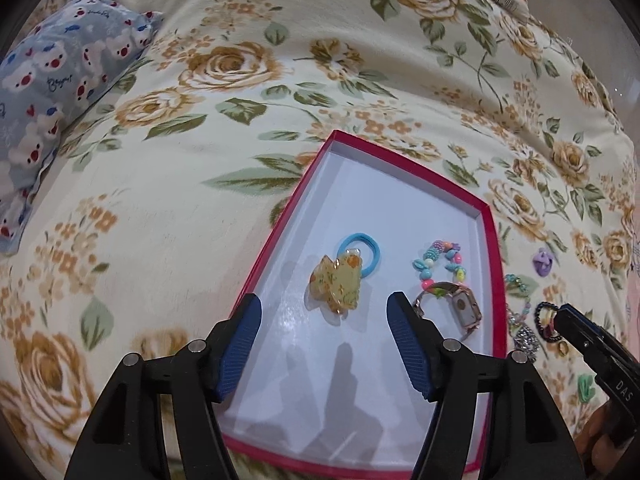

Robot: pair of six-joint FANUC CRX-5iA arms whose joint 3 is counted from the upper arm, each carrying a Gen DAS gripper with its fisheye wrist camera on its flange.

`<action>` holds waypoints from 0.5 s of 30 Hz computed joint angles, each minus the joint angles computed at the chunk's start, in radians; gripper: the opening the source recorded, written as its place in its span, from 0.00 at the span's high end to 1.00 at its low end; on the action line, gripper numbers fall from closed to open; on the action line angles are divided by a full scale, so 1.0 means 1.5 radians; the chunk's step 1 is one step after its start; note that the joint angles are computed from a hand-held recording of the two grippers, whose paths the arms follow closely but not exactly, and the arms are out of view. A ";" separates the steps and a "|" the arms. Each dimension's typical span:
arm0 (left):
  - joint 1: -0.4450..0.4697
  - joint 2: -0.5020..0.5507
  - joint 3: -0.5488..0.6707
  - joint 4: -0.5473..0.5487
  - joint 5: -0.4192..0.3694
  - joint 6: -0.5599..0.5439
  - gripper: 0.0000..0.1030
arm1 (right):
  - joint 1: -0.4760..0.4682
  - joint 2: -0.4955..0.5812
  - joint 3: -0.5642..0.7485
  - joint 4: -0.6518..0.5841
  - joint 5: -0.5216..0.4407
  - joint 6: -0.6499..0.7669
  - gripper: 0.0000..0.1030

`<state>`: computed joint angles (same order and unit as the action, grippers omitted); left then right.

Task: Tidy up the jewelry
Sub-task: 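Move both open tools back over the remaining jewelry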

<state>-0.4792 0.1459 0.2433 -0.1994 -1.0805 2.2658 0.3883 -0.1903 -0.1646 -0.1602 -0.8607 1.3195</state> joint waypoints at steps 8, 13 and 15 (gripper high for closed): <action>0.001 -0.029 -0.035 0.043 0.021 0.004 0.37 | -0.027 -0.049 -0.045 0.028 -0.009 -0.026 0.58; -0.009 -0.023 -0.023 0.050 0.021 -0.010 0.37 | -0.050 -0.074 -0.068 0.043 -0.020 -0.041 0.58; -0.013 -0.019 -0.017 0.052 0.020 -0.018 0.37 | -0.062 -0.083 -0.077 0.046 -0.024 -0.046 0.58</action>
<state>-0.4993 0.1180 0.2182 -0.1219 -1.0507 2.2391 0.2958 -0.3154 -0.2799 -0.0911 -0.8968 1.2505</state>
